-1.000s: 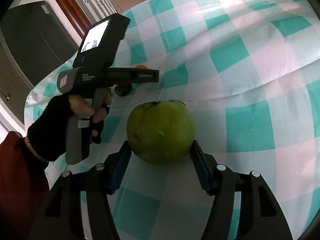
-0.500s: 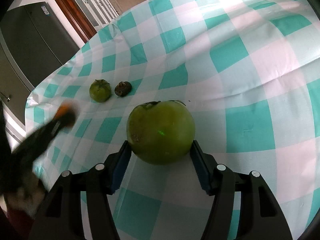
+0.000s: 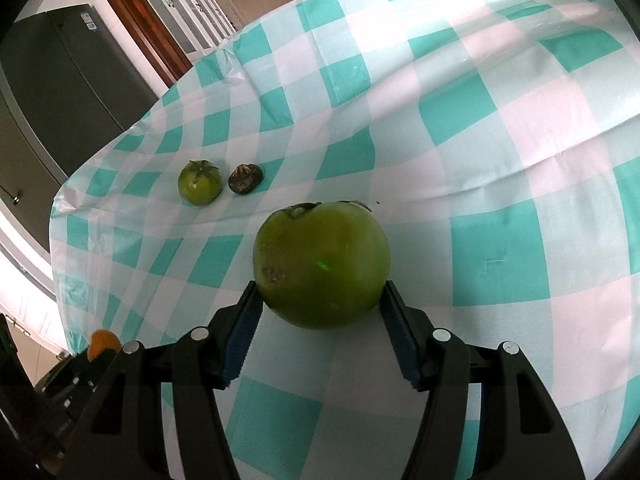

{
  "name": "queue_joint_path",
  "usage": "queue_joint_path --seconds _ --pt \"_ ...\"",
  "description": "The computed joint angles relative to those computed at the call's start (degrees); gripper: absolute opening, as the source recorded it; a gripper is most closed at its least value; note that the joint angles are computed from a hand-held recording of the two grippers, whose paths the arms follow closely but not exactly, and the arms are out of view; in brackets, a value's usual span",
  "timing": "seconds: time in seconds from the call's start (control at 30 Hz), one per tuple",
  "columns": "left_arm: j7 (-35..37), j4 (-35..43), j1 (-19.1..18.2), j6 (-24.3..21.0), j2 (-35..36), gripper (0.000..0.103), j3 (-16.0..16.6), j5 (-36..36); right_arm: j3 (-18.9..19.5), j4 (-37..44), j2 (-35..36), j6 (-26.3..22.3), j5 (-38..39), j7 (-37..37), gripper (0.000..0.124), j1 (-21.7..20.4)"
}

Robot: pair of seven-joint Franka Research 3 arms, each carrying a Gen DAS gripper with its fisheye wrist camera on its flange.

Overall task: Organize fruits
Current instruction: 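Carry the green tomato and orange over the white bin and open both tools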

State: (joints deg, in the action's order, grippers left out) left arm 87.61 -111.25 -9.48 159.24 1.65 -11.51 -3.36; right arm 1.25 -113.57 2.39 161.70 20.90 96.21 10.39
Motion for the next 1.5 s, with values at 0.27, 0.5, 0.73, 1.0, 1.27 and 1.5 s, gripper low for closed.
queue_joint_path --seconds 0.27,0.5,0.73,1.0,1.27,1.5 --pt "4.36 -5.9 -0.31 1.26 -5.08 0.041 1.34 -5.6 -1.56 10.23 4.93 -13.1 -27.36 16.19 0.061 2.6" --pt "6.75 -9.87 -1.63 2.05 -9.04 0.041 3.39 -8.4 -3.69 23.73 13.2 -22.52 -36.07 17.39 0.064 5.97" --pt "5.5 -12.53 -1.48 0.11 -11.41 0.041 4.58 -5.97 -4.41 14.19 6.97 -17.16 -43.69 27.2 0.064 7.6" --pt "4.04 -16.27 -1.57 0.72 -14.14 0.041 5.1 -4.65 -0.07 0.36 -4.57 -10.5 -41.53 33.49 0.064 4.84" --pt "2.77 -23.82 -2.19 1.8 -22.38 0.041 7.04 -1.73 7.24 -7.54 -13.99 -6.39 -39.34 31.32 0.064 4.32" --pt "1.15 -31.45 -0.89 1.42 -31.13 0.041 9.49 1.98 11.98 -7.24 -14.45 -6.3 -36.74 25.93 0.064 7.42"
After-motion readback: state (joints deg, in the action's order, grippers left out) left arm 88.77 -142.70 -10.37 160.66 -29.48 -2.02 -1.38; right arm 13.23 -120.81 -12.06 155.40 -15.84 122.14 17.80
